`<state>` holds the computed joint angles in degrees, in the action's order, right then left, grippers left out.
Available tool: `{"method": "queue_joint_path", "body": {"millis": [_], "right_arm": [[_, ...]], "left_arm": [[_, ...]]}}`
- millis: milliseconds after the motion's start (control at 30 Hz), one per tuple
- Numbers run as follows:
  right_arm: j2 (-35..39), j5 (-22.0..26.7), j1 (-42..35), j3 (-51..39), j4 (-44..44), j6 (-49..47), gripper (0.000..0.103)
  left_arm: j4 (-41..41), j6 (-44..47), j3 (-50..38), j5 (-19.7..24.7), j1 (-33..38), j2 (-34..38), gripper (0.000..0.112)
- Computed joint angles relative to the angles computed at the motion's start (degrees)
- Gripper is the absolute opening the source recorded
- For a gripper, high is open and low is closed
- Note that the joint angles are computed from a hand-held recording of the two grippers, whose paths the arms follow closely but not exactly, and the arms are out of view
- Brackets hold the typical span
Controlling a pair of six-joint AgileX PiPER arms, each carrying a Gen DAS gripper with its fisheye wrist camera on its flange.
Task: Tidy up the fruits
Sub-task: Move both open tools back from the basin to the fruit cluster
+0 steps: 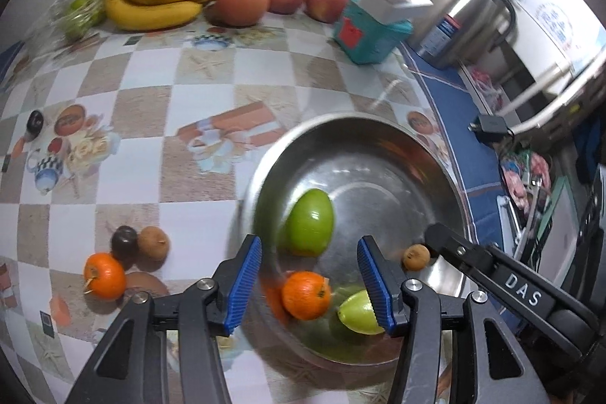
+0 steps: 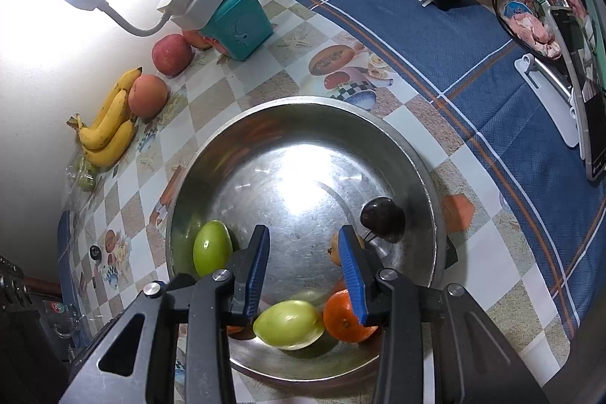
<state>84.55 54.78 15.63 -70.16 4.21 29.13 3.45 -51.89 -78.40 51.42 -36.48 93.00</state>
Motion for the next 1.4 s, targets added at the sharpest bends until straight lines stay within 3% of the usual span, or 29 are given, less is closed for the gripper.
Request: {"method": "queue_joint_path", "body": {"millis": [500,800,867,1000,1133,1400], "right_arm": [[1.0,0.3,3.6,-1.0,-0.6,0.0,0.039],[2.0,0.6,6.9,-2.3,-1.2,0.0,0.039],[2.1,0.7,6.9,-2.3,-1.0,-0.2,0.039],[2.4,1.0,7.2,-2.6,-2.5,0.9,0.062],[2.8,1.4,8.1,-3.1,-4.6,1.7,0.077],[4.1,2.1,9.4,-3.8,-5.6,0.7,0.081]], "left_arm": [[-1.0,-4.5,8.7,1.0,8.0,-6.2,0.064],[-0.8,-6.9,10.4,2.0,9.3,-7.2,0.065],[-0.7,-7.2,10.6,2.2,9.5,-7.3,0.071],[-1.1,-8.1,11.5,2.6,10.4,-7.6,0.078],[1.5,-10.5,11.6,4.7,10.2,-8.2,0.093],[4.5,-12.7,11.2,8.5,10.6,-7.9,0.099]]}}
